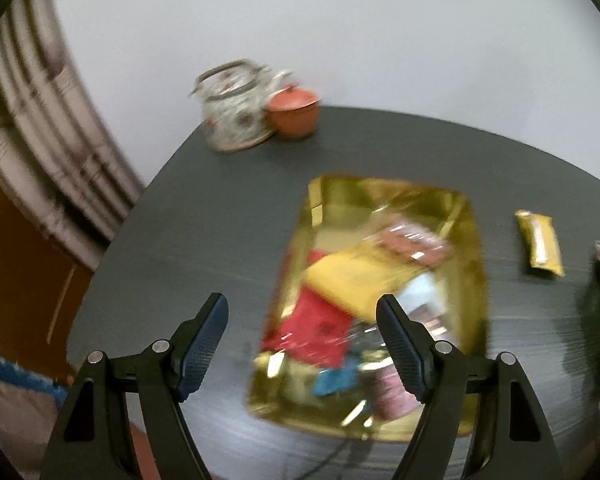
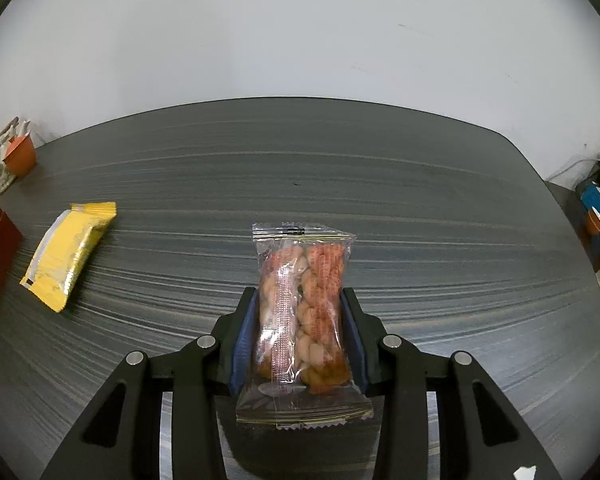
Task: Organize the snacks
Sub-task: 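Grasp the small yellow packet with the left tool while the right tool holds the peanut bag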
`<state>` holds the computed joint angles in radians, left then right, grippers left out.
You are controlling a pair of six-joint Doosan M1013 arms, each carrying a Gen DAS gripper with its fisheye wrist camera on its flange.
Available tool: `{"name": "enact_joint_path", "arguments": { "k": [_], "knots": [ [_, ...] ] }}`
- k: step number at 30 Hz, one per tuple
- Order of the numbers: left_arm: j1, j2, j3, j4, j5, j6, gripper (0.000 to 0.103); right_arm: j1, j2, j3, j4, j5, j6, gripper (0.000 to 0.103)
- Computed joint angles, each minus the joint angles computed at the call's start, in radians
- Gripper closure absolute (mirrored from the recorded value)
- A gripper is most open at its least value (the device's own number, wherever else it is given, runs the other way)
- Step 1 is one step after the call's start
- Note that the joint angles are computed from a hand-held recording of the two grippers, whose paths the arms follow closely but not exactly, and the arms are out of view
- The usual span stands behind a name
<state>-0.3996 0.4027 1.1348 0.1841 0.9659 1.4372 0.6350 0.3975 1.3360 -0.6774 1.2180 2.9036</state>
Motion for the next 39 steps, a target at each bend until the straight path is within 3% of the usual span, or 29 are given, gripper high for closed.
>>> {"name": "enact_joint_path", "arguments": {
  "k": [12,17,26,39],
  "knots": [
    [-0.121,0.094,-0.128,-0.105,0.054,0.100,0.026,0.017,0.038,-0.056,0.006,0.025,0.004,0.066],
    [-0.159,0.131,-0.164,-0.149,0.062,0.121,0.026,0.018,0.022,-0.048,0.009,0.027,0.001,0.065],
    [-0.200,0.193,-0.233,-0.211,0.084,0.177,0.026,0.010,0.004,-0.022,0.009,0.010,0.001,0.063],
    [-0.211,0.256,-0.308,-0.272,0.137,0.207,0.020,0.009,0.001,-0.019,0.009,0.010,0.000,0.062]
  ]
}}
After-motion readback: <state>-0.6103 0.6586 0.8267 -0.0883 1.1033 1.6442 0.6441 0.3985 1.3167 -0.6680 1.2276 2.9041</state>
